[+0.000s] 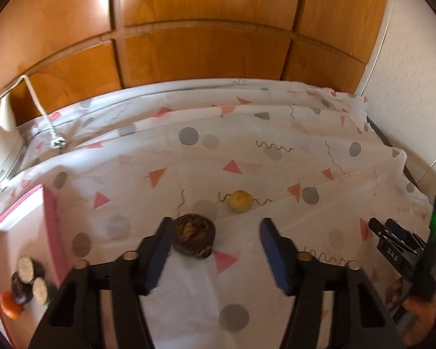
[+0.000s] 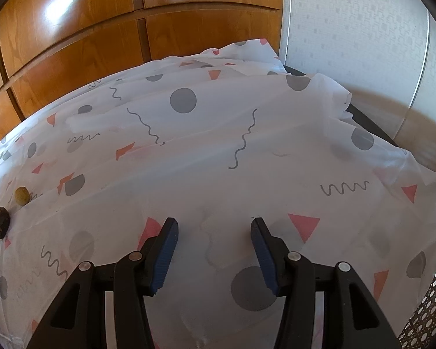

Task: Organize fruits
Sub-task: 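Close the left tool's fingers on the small yellow fruit, then carry the yellow fruit with the left tool into the tray and release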

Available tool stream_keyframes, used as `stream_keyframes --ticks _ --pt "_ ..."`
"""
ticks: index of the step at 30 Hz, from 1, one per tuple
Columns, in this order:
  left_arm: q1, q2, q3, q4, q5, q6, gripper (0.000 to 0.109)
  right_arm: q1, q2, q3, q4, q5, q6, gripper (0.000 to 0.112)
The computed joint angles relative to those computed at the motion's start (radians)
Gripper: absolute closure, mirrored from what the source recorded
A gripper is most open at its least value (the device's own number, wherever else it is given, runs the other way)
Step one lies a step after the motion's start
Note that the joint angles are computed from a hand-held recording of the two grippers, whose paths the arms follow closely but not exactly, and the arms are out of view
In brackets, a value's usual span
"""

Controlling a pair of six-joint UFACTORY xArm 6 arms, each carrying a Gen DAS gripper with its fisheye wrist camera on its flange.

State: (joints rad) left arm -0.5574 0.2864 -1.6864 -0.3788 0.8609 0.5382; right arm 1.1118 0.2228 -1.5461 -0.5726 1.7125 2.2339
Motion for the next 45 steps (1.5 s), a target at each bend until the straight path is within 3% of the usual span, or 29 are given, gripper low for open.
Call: stream_keyframes --ticks 14,17,24,32,45 --pt "-0.086 0.196 -0.183 0.155 0.025 -0.073 0.060 0.001 -0.020 0.029 -0.013 -0.030 0.004 0.054" --pt "-0.089 0.235 -0.220 0.170 0.056 -0.081 0.082 0.001 -0.021 0.031 -0.014 -0.030 0.004 0.054" --pt "-0.059 0.146 -0.129 0.046 0.023 -0.053 0.082 0.001 -0.016 0.024 -0.011 -0.025 0.001 0.053" --pt "0.034 0.004 -0.019 -0.071 0.029 -0.062 0.082 0.000 -0.016 0.023 -0.011 -0.018 -0.010 0.053" --pt "0.286 -0.166 0.176 -0.056 -0.062 -0.127 0.082 -0.004 -0.011 0.016 -0.005 -0.007 -0.032 0.053"
